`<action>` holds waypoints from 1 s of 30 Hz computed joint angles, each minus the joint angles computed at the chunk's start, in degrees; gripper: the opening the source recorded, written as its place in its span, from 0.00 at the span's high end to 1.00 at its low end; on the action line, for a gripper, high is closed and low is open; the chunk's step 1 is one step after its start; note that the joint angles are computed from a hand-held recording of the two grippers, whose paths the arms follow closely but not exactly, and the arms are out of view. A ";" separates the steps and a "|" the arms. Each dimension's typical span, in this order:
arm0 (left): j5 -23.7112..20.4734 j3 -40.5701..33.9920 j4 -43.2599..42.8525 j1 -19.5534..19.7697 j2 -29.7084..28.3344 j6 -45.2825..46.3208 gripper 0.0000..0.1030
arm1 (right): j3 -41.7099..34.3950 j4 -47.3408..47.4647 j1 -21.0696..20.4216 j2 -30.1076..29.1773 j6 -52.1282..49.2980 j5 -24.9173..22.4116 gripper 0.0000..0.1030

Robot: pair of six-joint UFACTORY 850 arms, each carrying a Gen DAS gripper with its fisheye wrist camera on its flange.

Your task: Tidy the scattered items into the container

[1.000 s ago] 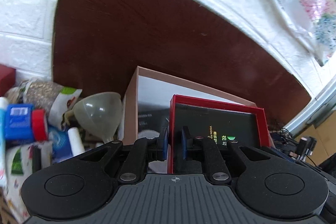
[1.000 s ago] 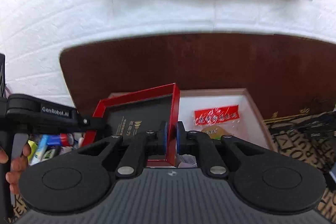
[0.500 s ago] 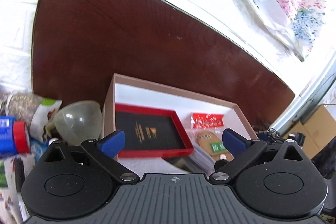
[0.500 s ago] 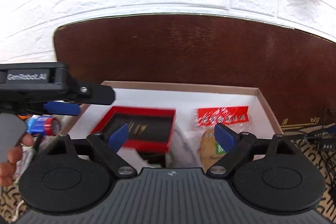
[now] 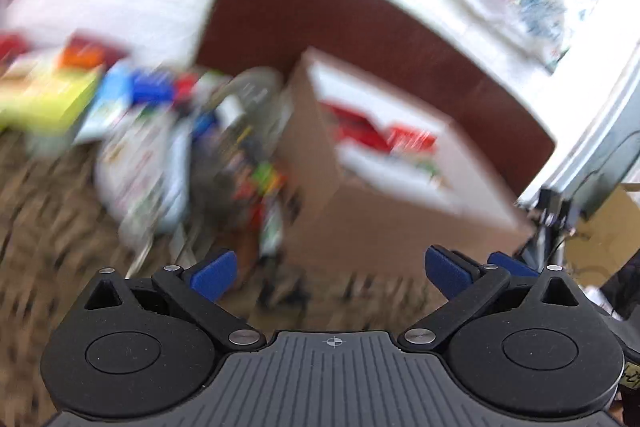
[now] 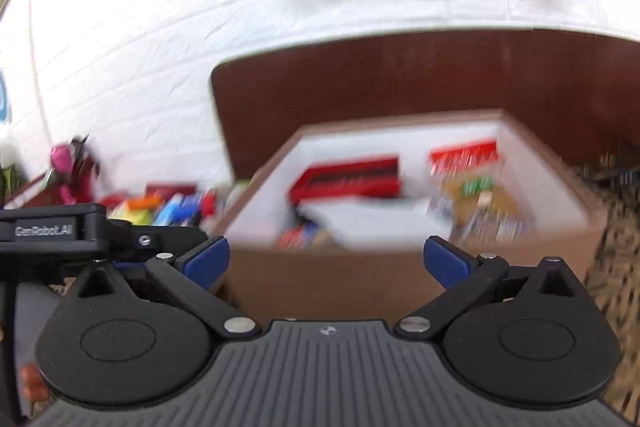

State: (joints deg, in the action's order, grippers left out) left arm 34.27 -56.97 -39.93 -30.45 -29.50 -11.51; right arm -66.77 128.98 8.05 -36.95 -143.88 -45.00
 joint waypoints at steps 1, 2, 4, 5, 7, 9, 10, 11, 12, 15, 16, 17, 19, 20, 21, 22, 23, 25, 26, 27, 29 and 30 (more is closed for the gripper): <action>1.05 1.45 -2.60 -1.16 0.23 0.84 0.00 | 1.78 -0.02 0.21 0.36 -0.97 -0.21 0.00; 1.34 2.25 -5.88 -2.12 0.30 2.67 0.00 | 3.25 -0.53 0.41 0.64 -1.44 -0.37 0.00; -0.40 2.25 -13.37 -3.24 0.22 9.14 0.00 | 5.55 -1.38 1.02 1.08 -1.95 0.30 0.00; -1.00 2.03 -16.02 -3.50 0.19 12.01 0.00 | 6.22 -2.23 1.38 1.22 -1.73 1.30 0.00; -0.48 1.66 -19.07 -4.01 0.22 15.60 0.00 | 7.12 -3.09 1.98 1.66 -1.26 3.57 0.00; 0.03 0.46 -22.30 -4.45 -0.04 19.49 0.00 | 8.12 -3.55 1.81 2.30 -1.56 3.89 0.00; -0.22 -0.74 -24.78 -4.63 -0.42 22.33 0.00 | 8.13 -4.36 1.58 2.54 -1.19 4.02 0.00; -0.55 -2.08 -27.63 -4.91 -0.88 25.30 0.00 | 7.98 -5.00 1.39 2.77 -0.86 4.49 0.00; -0.89 -3.42 -30.42 -5.27 -1.38 27.95 0.00 | 7.77 -5.36 1.28 3.09 -0.70 5.40 0.00; -1.61 -6.37 -37.09 -6.03 -2.43 34.24 0.00 | 7.50 -4.00 0.91 4.15 -1.78 8.50 0.00; -1.18 -7.01 -38.65 -6.39 -2.74 35.84 0.00 | 7.42 -3.24 0.71 4.40 -2.19 9.30 0.00; -0.59 -7.50 -40.16 -6.84 -2.96 37.50 0.00 | 7.47 -2.49 0.54 4.76 -2.53 10.10 0.00; 1.11 -8.16 -43.04 -7.87 -3.08 41.06 0.00 | 7.89 -1.24 0.36 5.60 -3.21 11.89 0.00; 2.22 -8.26 -43.95 -8.40 -3.03 42.61 0.00 | 8.30 -0.60 0.23 6.08 -3.87 12.52 0.00; 3.27 -8.25 -44.71 -8.89 -2.92 44.04 0.00 | 8.96 0.58 0.08 6.57 -5.06 12.54 0.00; 4.05 -8.18 -45.53 -9.33 -2.71 45.54 0.00 | 9.85 2.27 -0.01 7.12 -6.54 12.28 0.00; 4.52 -8.05 -46.32 -9.67 -2.43 46.94 0.00 | 10.75 3.83 -0.09 7.64 -7.76 12.00 0.00; 5.58 -7.40 -47.05 -10.35 -1.72 48.77 0.00 | 12.53 5.63 -0.21 8.73 -9.18 11.21 0.00; 6.22 -6.91 -46.92 -10.71 -1.33 48.97 0.00 | 13.40 6.35 -0.21 9.30 -9.89 10.71 0.00; 6.66 -6.38 -46.79 -11.02 -0.88 48.99 0.00 | 14.28 7.50 -0.13 9.89 -10.99 10.25 0.00; 6.76 -5.36 -46.83 -11.47 0.16 49.07 0.00 | 16.28 10.67 0.22 11.26 -13.82 9.36 0.00; 6.76 -4.86 -46.70 -11.66 0.69 49.00 0.00 | 17.23 12.09 0.43 11.99 -14.99 9.08 0.00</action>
